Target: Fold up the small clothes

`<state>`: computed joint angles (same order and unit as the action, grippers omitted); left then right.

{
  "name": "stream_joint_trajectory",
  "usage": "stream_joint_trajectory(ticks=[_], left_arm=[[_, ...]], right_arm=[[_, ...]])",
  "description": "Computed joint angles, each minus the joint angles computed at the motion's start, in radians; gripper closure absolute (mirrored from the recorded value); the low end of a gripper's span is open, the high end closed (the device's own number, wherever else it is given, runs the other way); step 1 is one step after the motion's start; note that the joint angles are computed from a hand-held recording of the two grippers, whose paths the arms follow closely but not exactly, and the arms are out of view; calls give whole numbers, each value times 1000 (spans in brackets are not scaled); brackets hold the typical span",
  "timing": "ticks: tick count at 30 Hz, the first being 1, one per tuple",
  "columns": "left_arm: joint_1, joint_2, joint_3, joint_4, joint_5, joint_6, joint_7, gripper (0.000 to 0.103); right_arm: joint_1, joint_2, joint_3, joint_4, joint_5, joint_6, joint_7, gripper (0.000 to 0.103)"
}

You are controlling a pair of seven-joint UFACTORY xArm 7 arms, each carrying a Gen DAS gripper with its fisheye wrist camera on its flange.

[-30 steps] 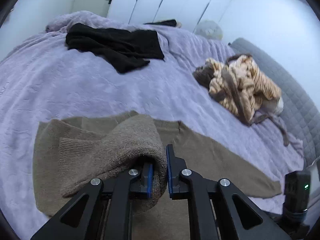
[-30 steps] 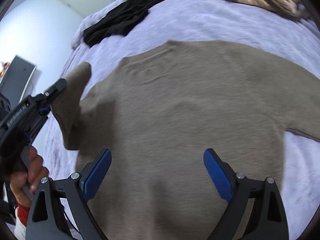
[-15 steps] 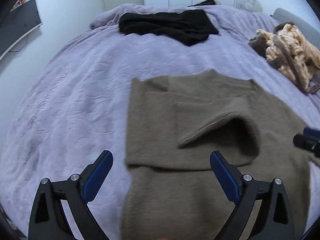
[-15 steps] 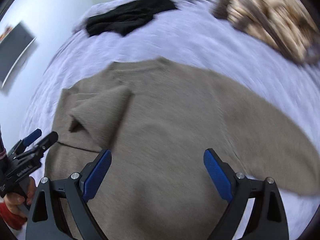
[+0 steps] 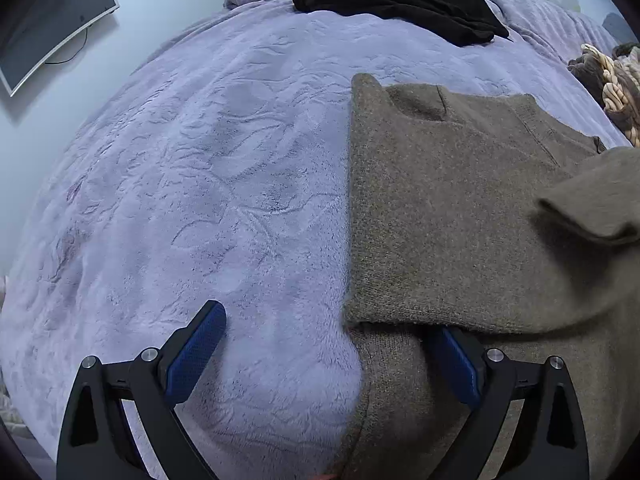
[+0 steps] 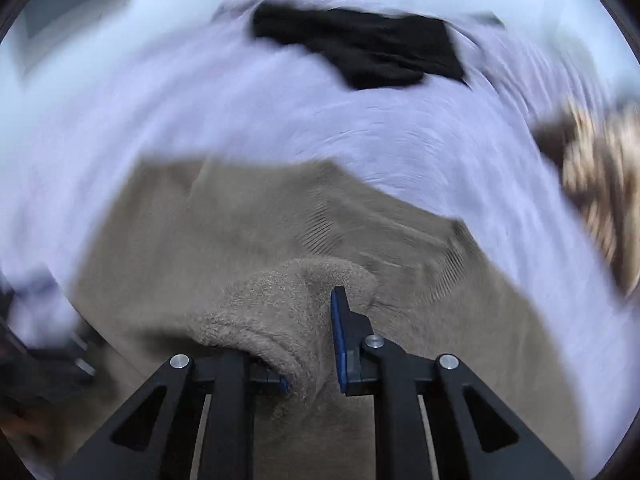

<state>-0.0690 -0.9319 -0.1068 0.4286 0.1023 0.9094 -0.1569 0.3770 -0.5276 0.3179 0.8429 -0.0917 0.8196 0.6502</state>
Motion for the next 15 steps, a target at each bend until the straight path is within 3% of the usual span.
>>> stream_joint_trajectory(ticks=[3, 4, 5, 6, 7, 9, 10, 12, 15], left_arm=[[-13, 9, 7, 2, -3, -4, 21, 5], [-17, 13, 17, 8, -8, 6, 34, 5], [-24, 13, 21, 20, -16, 25, 43, 5], [-31, 12, 37, 31, -24, 47, 66, 5], [-40, 9, 57, 42, -34, 69, 97, 5], [-55, -12, 90, 61, -59, 116, 160, 5], [-61, -23, 110, 74, -76, 138, 192, 5], [-69, -21, 139, 113, -122, 163, 235, 5], [-61, 69, 158, 176, -185, 117, 261, 5]], right_arm=[[-27, -242, -94, -214, 130, -78, 133, 85], [-26, -308, -128, -284, 183, -87, 165, 79], [-11, -391, -176, -377, 262, -97, 202, 70], [-7, -459, -213, -445, 327, -86, 237, 47], [-1, -543, -249, -520, 378, -77, 284, 40], [-11, -707, -244, -633, 470, -133, 314, 39], [-8, -781, -237, -660, 470, -116, 352, 39], [-1, -830, -237, -669, 469, -81, 363, 39], [8, -834, -246, -663, 467, -63, 351, 38]])
